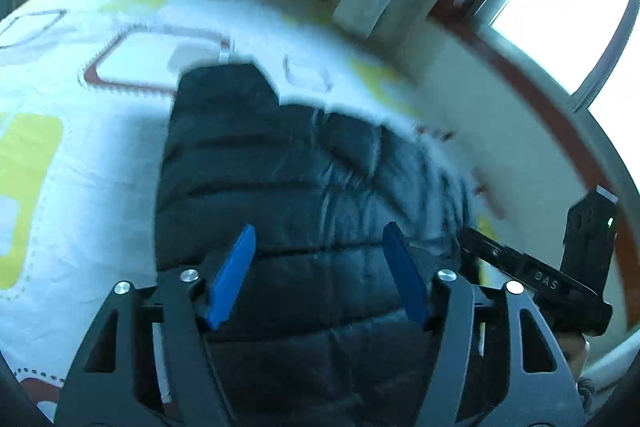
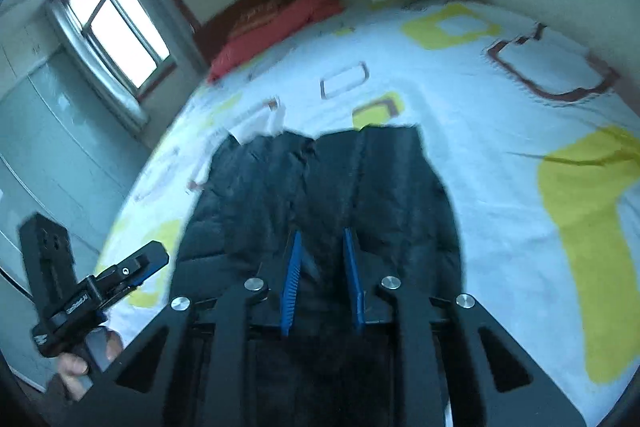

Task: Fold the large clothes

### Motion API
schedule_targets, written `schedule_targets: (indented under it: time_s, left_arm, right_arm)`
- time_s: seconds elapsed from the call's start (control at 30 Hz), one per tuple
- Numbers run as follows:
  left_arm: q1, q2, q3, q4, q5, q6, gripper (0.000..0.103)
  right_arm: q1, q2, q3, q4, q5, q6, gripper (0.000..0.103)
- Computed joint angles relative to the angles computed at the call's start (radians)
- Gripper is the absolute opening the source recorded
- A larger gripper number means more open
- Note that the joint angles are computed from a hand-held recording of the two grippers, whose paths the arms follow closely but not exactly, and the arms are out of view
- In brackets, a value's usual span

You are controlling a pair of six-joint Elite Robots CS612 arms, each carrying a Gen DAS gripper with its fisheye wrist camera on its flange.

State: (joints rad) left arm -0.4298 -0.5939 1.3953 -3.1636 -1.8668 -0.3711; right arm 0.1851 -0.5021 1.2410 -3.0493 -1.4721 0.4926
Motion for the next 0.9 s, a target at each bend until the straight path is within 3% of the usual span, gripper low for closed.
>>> schedule_targets:
  time_s: [0.17,0.33,0.47,0.53,0.6,0.67,0.73,0.87,0.9]
  left_arm:
    - [-0.031,0.037,-0.049,0.063,0.129,0.076,0.066]
    - [-0.031,0.06,-0.079,0.079,0.137,0.069,0.068]
    - [-0.005,0.038,-0.034,0.004,0.065,0.057,0.067]
    - [0.014,0.02,0.009,-0.058,0.046,-0.022,0.073]
    - [0.034,0.014,0.039,-0.109,0.026,-0.119,0.083]
    - [0.06,0.022,0.053,-0.121,-0.036,-0.246,0.092]
    - [0.081,0.049,0.045,-0.125,-0.126,-0.337,0.093]
    - [0.105,0.121,-0.019,-0.128,-0.345,-0.445,0.097]
    - [0.107,0.127,-0.029,-0.122,-0.359,-0.439,0.099]
  right_arm:
    - [0.0,0.046,-0.026,-0.016,0.008,0.048,0.006]
    - [0.01,0.046,-0.009,-0.062,-0.027,0.065,0.003]
    - [0.014,-0.008,0.071,-0.135,-0.024,0.092,0.009]
    - [0.007,-0.034,0.135,-0.236,-0.02,0.139,0.02]
    - [-0.001,-0.049,0.188,-0.307,-0.034,0.193,0.075]
    - [-0.015,-0.048,0.215,-0.327,0.009,0.237,0.075]
    - [-0.031,-0.034,0.221,-0.313,0.087,0.29,0.075]
    - [-0.058,0.027,0.188,-0.363,0.301,0.382,0.075]
    - [-0.061,0.056,0.166,-0.41,0.363,0.43,0.076]
